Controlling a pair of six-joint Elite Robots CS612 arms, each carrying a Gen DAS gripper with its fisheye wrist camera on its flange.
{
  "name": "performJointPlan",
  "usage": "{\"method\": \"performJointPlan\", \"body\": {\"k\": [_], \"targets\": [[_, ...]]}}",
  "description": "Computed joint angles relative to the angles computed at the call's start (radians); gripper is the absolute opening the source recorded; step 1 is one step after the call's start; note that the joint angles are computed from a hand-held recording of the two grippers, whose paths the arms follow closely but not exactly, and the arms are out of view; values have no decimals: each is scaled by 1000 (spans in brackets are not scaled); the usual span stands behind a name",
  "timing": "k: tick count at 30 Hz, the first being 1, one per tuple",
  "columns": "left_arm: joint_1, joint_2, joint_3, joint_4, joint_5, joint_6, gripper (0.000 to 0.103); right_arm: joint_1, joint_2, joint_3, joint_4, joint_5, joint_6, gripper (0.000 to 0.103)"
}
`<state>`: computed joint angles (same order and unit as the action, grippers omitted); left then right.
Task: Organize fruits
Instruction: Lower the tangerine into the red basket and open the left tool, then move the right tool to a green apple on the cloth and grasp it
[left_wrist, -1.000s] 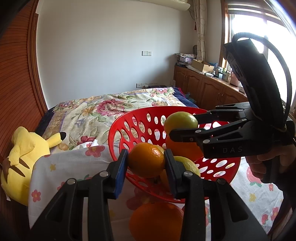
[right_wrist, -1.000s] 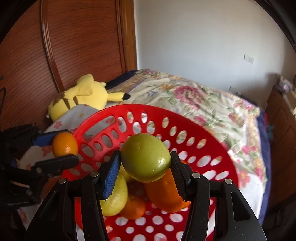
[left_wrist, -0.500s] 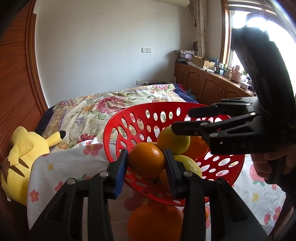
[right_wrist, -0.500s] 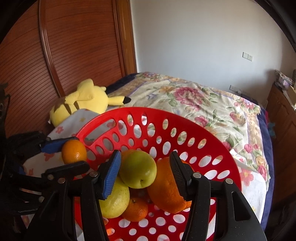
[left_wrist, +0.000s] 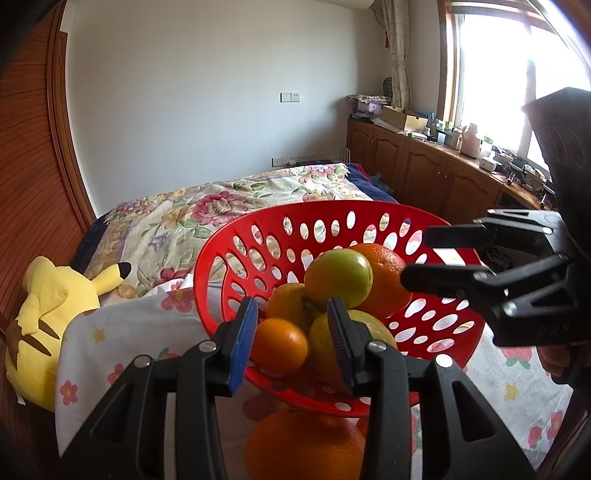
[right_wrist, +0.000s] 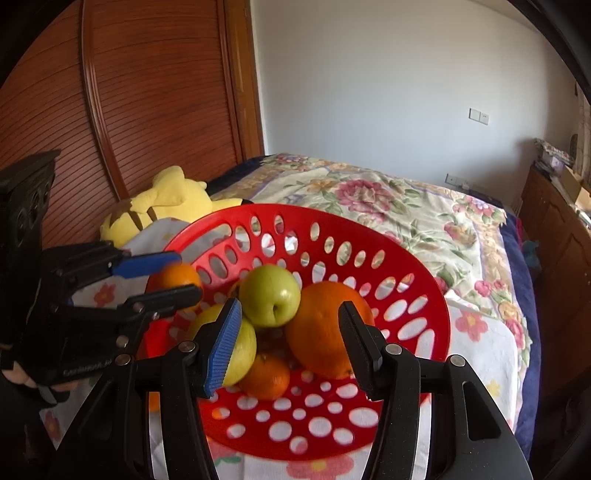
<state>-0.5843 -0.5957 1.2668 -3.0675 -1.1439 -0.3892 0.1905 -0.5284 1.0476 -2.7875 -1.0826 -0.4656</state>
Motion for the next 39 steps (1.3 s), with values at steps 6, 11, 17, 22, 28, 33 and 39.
{"method": "performJointPlan", "body": {"k": [6,11,17,22,28,33,39], "targets": [[-13,-16,16,-10,22,16,40,-10,-34,67,-43,6,8,56],[-25,-38,53,-44,38,17,42,-17,-65,128,-87,12,24,56],[-43,-65,107,-86,62,8,46,-24,-112,225,-156,16,38,56],[-58,-87,159,-119,77,-5,50,-27,-145,307,-211,30,53,56],[-73,-105,224,-147,87,-40,50,-29,-169,384,-277,33,76,56],[-84,-112,267,-160,93,-77,51,-30,-176,438,-329,19,100,56],[-90,-100,296,-187,90,-123,52,-25,-175,470,-344,11,105,56]]}}
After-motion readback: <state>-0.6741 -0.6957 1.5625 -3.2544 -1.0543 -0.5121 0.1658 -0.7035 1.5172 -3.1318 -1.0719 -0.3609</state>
